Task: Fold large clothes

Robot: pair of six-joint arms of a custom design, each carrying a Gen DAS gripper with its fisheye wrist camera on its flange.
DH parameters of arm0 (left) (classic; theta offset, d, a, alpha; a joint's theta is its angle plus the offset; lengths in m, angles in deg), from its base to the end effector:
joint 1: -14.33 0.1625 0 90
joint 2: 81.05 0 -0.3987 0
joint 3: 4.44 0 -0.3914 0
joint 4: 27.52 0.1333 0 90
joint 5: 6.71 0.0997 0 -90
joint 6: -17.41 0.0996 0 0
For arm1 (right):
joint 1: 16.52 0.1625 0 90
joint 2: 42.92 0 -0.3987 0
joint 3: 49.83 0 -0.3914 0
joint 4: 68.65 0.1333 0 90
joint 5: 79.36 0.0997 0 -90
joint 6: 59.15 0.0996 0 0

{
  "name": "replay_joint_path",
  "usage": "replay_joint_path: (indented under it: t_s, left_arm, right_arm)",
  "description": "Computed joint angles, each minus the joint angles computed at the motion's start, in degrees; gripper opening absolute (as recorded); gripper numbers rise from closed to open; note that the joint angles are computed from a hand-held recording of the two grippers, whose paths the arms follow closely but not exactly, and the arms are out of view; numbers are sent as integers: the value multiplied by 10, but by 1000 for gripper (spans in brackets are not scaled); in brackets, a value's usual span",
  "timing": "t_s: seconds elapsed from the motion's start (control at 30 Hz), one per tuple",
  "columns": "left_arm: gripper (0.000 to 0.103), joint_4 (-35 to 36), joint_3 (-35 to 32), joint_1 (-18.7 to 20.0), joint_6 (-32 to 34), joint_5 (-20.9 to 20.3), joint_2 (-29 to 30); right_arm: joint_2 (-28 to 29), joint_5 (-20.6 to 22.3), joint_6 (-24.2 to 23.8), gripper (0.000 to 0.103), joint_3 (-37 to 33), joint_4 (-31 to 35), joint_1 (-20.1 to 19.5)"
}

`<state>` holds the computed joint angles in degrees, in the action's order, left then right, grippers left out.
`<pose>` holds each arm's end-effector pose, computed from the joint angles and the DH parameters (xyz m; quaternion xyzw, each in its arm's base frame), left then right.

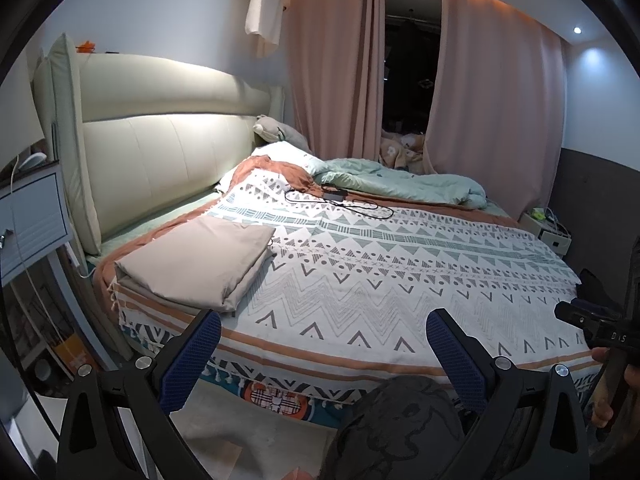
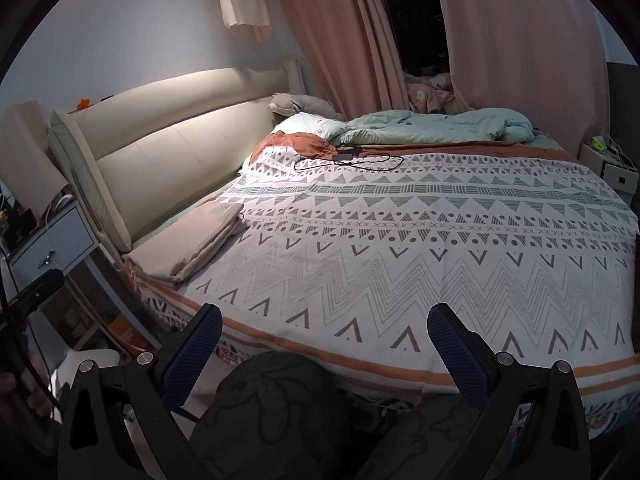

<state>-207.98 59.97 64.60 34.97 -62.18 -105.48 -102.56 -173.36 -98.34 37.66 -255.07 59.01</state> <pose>-0.3588 -0.7286 0.1006 0.3030 0.8187 -0.4512 0.1852 -0.0467 -0.6866 0.3802 0.1575 -0.8108 0.4893 0.2798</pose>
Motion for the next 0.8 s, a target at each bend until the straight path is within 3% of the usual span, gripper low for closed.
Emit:
replay_joint_path:
  t_s: [0.4, 0.5, 0.8]
  left_arm:
    - [103, -16, 5, 4, 12, -16, -3]
    - [103, -45, 4, 1, 19, 10, 2]
    - [103, -43, 13, -8, 29, 13, -6]
  right_arm:
    - [-17, -12, 9, 103, 26, -23, 6]
    - [-23, -20, 9, 103, 33, -25, 11]
    - [-33, 0, 6, 103, 49, -32, 4]
